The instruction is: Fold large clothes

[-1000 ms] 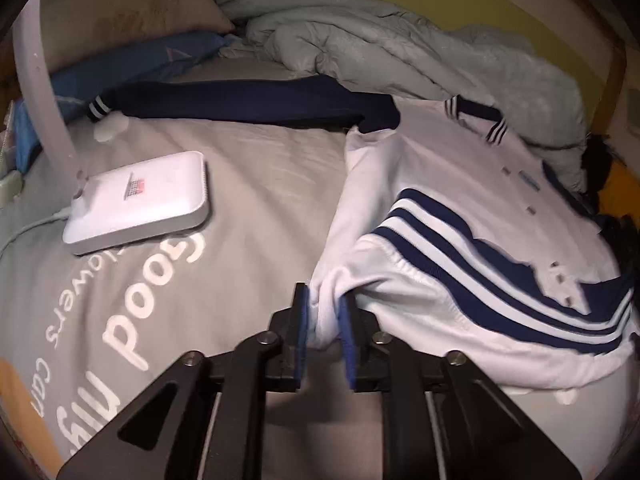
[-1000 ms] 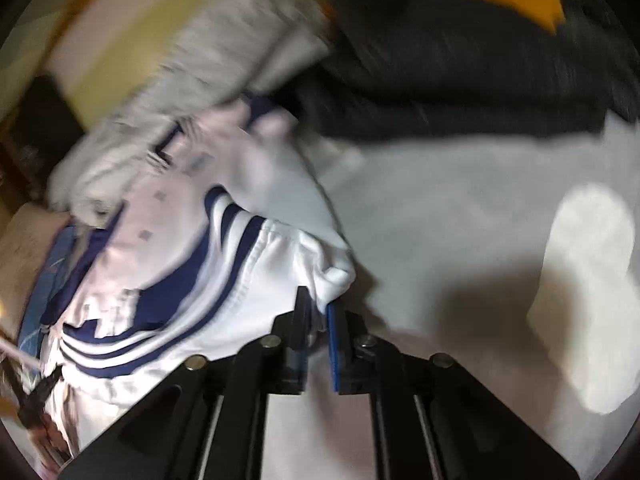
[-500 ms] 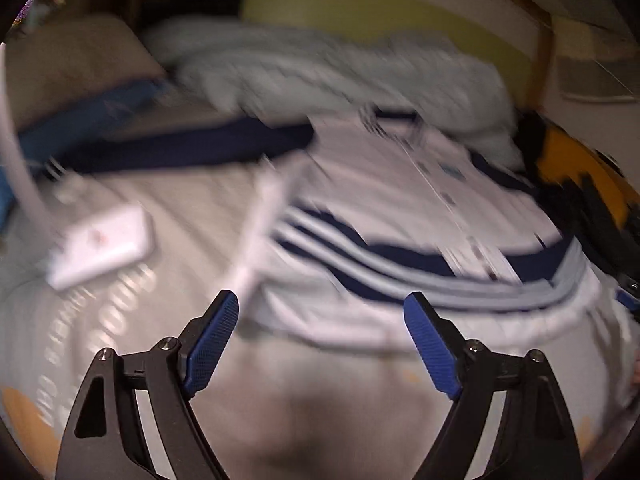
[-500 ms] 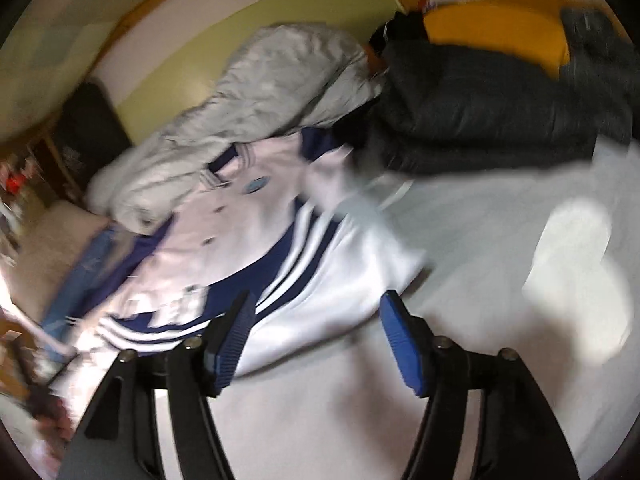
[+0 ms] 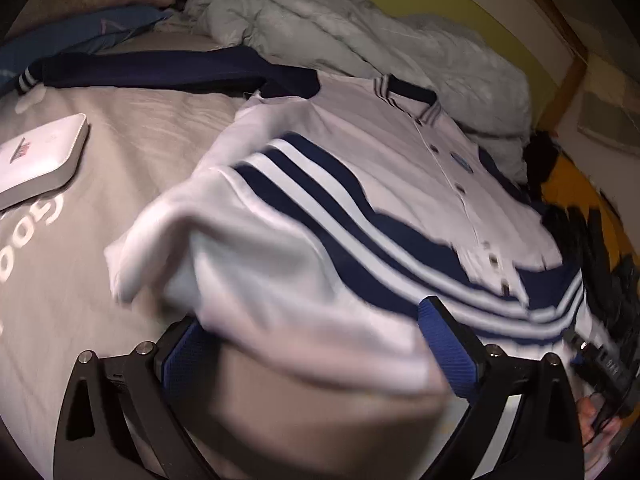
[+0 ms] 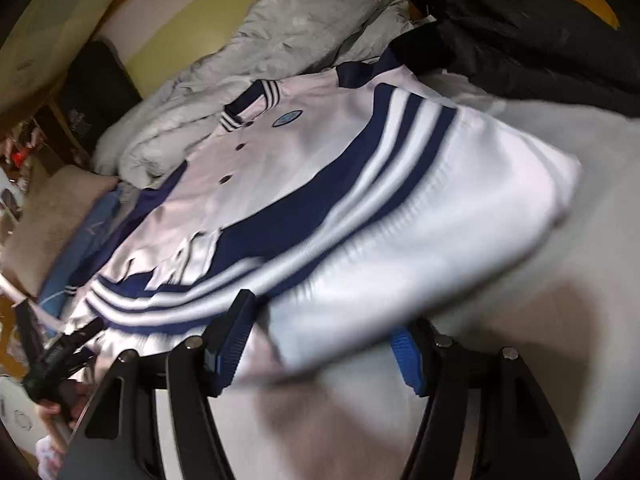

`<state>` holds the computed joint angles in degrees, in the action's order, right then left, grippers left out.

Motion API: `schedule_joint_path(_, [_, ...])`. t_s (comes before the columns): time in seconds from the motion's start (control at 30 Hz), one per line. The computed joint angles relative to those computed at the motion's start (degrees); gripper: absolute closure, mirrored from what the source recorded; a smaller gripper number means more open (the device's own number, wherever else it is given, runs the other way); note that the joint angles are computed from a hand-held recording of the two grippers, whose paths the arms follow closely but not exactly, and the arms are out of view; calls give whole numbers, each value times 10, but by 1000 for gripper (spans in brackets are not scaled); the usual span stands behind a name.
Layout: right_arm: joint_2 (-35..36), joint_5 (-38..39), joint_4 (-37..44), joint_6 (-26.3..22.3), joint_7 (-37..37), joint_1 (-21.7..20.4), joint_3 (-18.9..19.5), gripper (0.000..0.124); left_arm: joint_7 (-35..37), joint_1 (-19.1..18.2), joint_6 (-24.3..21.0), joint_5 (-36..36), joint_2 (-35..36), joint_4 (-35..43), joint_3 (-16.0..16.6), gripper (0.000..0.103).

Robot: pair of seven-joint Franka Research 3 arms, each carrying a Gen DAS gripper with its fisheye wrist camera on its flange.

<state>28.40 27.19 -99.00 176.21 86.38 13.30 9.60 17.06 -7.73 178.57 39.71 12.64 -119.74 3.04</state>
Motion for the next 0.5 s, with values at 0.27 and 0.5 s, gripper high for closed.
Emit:
schedule_joint_path(0.27, [-42, 49, -47, 29, -46, -46, 51, 116, -246, -101, -55, 278, -69, -14, 101, 94])
schedule_joint_path(0.5, [-167, 82, -180, 40, -83, -43, 56, 116, -224, -81, -104, 241, -204, -132, 36, 94])
